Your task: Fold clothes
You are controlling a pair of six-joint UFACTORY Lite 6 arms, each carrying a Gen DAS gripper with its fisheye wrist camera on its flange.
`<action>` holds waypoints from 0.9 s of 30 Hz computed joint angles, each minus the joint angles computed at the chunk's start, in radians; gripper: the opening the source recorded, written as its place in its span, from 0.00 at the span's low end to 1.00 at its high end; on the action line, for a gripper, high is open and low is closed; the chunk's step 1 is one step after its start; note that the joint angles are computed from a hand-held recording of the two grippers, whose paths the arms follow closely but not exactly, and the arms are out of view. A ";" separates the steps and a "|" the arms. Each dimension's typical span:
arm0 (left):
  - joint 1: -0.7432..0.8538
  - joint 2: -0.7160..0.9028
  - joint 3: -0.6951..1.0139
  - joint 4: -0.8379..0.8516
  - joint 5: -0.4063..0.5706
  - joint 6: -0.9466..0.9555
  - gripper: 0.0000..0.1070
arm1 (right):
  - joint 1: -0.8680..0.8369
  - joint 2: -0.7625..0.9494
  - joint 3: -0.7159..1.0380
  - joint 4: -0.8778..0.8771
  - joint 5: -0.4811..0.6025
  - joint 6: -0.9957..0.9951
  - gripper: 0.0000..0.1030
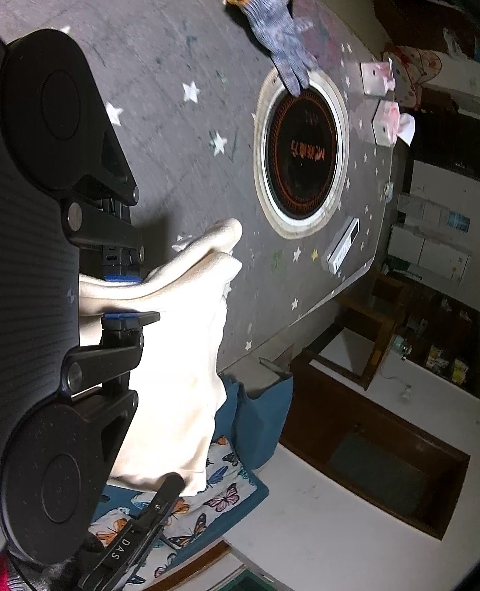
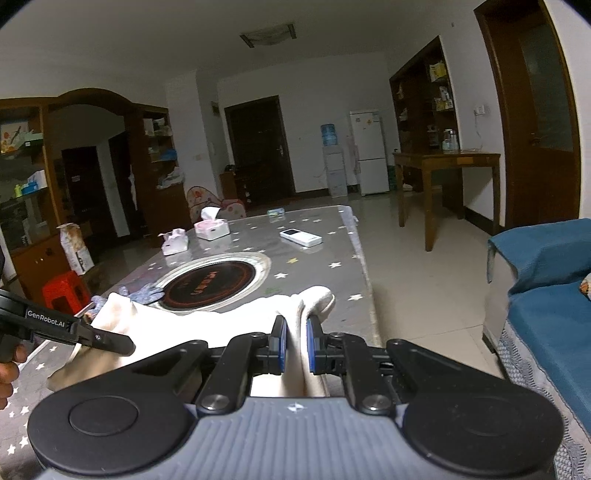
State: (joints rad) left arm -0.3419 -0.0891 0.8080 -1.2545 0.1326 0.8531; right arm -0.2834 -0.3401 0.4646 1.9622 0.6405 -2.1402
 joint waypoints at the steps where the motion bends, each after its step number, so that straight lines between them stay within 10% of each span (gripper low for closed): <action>1: -0.004 0.024 0.020 0.011 -0.003 -0.012 0.14 | -0.005 0.015 0.010 0.002 0.001 -0.007 0.09; 27: -0.036 0.346 0.257 0.293 -0.025 -0.286 0.14 | 0.018 0.349 0.189 0.168 -0.037 -0.184 0.09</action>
State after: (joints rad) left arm -0.3777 0.2570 1.0650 -0.9617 0.1072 0.5667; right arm -0.2656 0.0093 0.6531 2.1306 0.6031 -2.3246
